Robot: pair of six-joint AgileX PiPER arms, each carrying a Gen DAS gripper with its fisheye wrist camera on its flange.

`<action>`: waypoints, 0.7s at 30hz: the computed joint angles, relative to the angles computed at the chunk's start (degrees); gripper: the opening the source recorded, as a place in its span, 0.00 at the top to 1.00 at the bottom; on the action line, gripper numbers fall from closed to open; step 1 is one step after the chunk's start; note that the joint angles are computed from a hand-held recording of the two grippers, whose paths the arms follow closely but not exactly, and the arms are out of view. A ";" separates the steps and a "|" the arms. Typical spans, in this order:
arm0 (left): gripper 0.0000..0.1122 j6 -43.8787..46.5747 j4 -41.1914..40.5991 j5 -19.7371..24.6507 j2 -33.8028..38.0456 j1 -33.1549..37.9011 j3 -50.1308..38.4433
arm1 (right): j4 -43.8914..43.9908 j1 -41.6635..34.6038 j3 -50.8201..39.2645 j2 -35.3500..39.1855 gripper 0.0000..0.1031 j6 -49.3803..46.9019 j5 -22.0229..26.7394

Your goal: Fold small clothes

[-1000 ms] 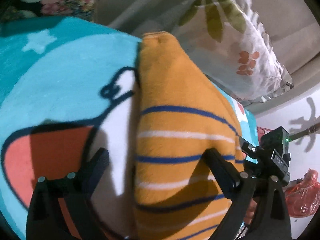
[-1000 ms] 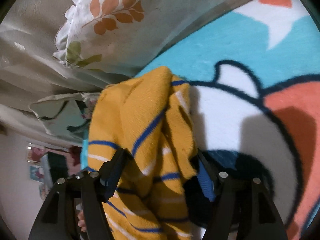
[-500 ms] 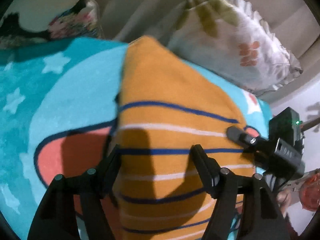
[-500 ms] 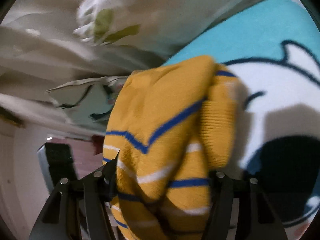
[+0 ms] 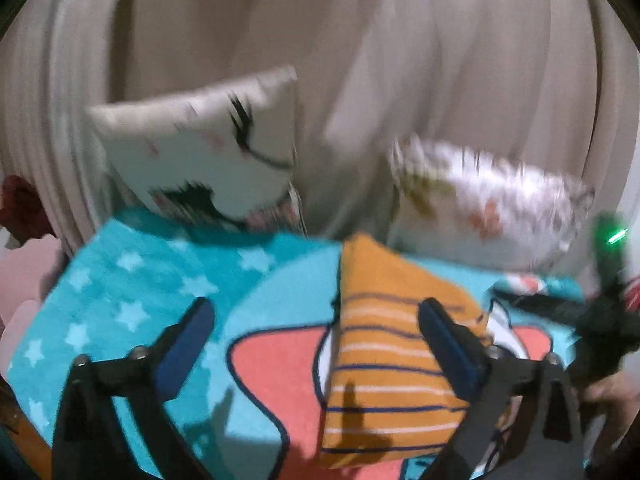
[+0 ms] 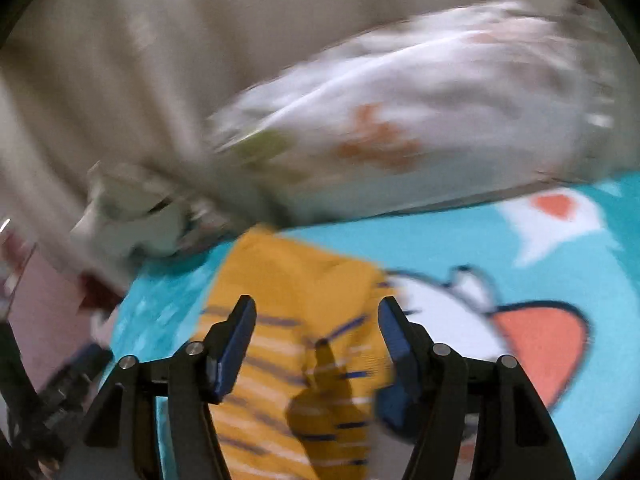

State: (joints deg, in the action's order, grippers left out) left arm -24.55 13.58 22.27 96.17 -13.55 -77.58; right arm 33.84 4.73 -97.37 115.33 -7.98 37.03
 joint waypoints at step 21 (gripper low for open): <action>0.08 0.04 -0.73 8.78 -3.39 1.74 1.97 | -18.53 3.51 -9.85 8.27 0.35 17.18 8.31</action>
State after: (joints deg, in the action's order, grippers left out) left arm -24.51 12.85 31.05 92.77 -11.81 -75.61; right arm 15.31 8.24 -107.22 123.60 9.21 45.34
